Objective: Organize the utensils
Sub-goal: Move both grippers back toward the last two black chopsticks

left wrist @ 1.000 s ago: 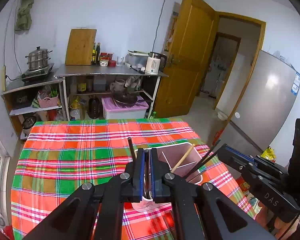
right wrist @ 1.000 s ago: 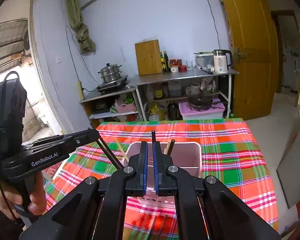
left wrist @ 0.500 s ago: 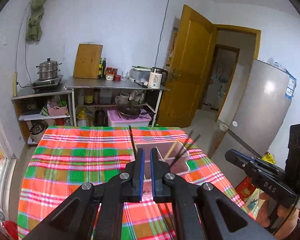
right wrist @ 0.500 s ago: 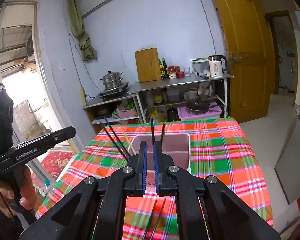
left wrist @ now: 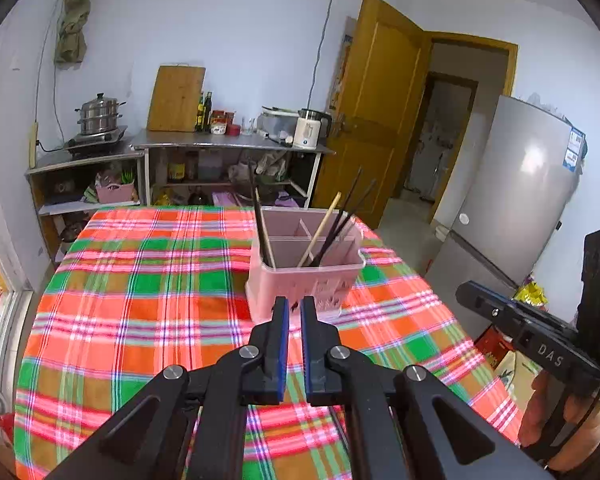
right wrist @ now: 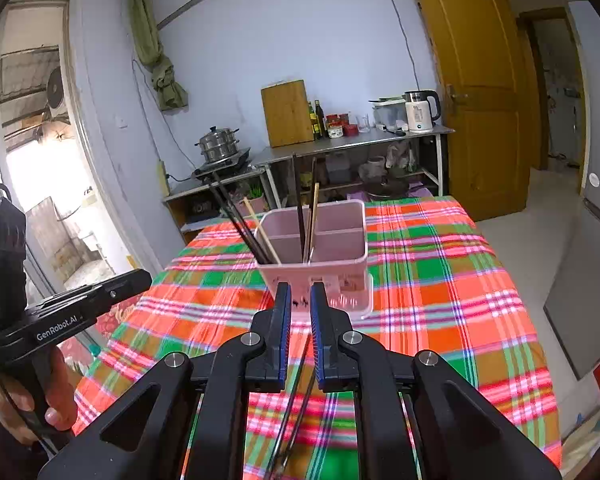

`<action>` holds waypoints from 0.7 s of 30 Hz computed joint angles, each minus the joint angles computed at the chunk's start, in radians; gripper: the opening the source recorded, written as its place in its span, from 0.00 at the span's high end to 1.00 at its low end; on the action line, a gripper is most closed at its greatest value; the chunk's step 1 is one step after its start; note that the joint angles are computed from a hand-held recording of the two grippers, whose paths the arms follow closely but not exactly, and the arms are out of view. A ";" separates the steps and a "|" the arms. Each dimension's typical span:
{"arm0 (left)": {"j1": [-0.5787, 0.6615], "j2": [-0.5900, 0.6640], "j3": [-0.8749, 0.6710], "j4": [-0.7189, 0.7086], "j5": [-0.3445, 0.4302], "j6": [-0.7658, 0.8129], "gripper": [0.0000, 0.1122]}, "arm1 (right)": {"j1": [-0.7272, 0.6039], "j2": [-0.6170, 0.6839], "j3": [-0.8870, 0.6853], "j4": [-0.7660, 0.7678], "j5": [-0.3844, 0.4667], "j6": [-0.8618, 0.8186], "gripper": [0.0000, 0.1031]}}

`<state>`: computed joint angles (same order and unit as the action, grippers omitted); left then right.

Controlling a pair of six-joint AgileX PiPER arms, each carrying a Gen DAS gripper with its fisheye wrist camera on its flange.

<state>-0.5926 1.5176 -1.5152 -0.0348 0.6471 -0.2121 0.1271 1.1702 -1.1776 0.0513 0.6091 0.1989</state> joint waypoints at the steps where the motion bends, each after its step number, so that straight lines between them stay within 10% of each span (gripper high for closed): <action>1: -0.001 -0.016 0.032 -0.002 -0.012 0.000 0.96 | 0.010 -0.013 0.021 -0.017 -0.006 0.021 0.91; 21: -0.018 -0.260 0.454 -0.074 -0.123 0.024 0.96 | 0.225 -0.173 0.259 -0.237 0.048 0.344 0.82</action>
